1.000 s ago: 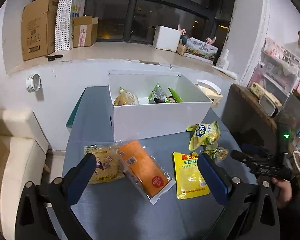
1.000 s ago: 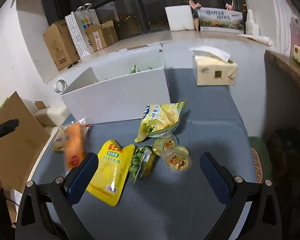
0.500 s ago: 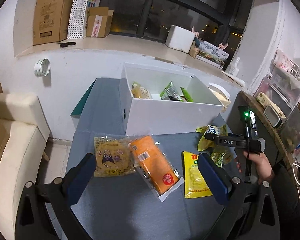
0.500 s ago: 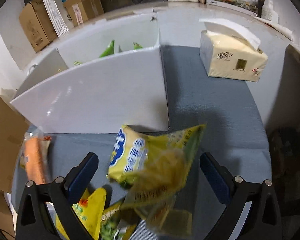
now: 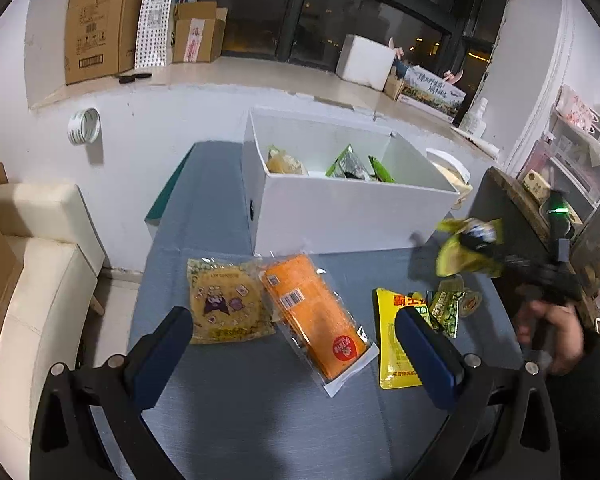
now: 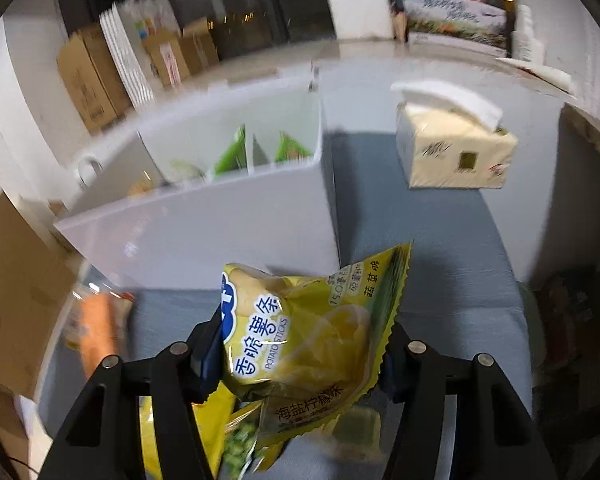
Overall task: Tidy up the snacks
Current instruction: 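Lift the yellow potato chip bag with the right tool while the left tool grasps the orange bread packet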
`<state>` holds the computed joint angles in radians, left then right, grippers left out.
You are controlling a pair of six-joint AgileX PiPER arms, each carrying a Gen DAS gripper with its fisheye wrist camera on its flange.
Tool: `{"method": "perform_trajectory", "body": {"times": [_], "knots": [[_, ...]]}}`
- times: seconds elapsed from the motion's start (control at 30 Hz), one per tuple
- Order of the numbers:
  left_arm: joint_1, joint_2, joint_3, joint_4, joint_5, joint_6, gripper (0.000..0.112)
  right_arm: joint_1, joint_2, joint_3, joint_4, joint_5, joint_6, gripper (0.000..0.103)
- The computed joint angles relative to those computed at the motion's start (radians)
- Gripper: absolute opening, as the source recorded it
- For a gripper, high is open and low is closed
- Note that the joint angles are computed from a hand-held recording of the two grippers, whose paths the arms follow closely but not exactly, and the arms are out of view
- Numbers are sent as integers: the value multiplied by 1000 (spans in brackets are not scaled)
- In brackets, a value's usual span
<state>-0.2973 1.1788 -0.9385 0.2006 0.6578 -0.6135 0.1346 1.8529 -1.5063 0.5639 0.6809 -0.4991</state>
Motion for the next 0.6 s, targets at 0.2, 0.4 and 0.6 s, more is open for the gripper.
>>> {"method": "perform_trajectory", "body": {"times": [0.2,0.4,0.6], "knots": [[-113,229,-108,162,76,-341,103,-81,-208,189,257,-2,-199,64],[-212,538,-336,346,265,-587,103,-98,-326,300,293,-33,-233,64],[-210,659,-427,335,305,-596,103,-87,-322,322,287,-44,-251,64]]}}
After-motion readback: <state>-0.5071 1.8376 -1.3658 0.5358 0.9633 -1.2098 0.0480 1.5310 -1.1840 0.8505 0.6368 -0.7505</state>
